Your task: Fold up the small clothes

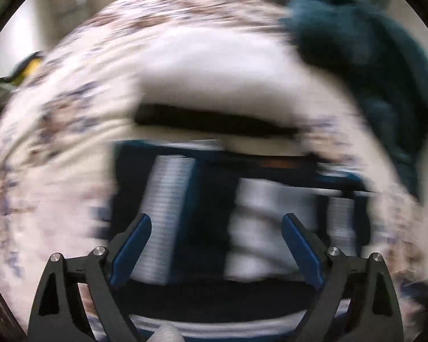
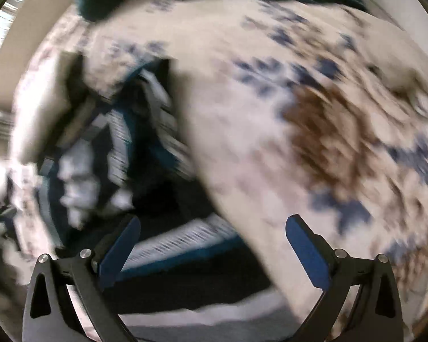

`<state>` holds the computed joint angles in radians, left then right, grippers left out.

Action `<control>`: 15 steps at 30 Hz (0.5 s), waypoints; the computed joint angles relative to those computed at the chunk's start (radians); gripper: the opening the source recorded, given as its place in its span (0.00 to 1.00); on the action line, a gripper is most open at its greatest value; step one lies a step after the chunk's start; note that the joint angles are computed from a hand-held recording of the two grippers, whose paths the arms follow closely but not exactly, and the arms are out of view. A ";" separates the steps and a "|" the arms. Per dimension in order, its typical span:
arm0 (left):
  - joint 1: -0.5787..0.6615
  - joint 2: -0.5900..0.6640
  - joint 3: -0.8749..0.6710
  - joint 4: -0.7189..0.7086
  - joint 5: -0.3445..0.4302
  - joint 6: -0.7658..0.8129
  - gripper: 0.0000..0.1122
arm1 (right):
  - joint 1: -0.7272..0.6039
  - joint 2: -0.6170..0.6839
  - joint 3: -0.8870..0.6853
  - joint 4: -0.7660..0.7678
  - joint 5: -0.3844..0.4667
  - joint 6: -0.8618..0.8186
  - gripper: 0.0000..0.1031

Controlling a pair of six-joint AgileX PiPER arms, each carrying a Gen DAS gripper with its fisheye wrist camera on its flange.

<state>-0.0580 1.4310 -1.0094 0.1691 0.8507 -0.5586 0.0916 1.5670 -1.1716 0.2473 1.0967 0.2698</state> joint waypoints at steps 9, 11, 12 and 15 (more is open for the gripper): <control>0.228 0.216 0.043 0.125 -0.108 0.057 0.83 | 0.027 0.436 -0.383 0.199 -0.019 -0.035 0.38; 0.253 0.234 0.038 0.102 -0.112 0.089 0.83 | 0.059 0.470 -0.443 0.123 -0.014 0.035 0.04; 0.260 0.242 0.038 0.095 -0.120 0.097 0.83 | 0.059 0.454 -0.431 0.103 -0.039 0.053 0.03; 0.281 0.257 0.026 0.068 -0.125 0.128 0.83 | 0.060 0.432 -0.447 0.008 -0.033 0.121 0.03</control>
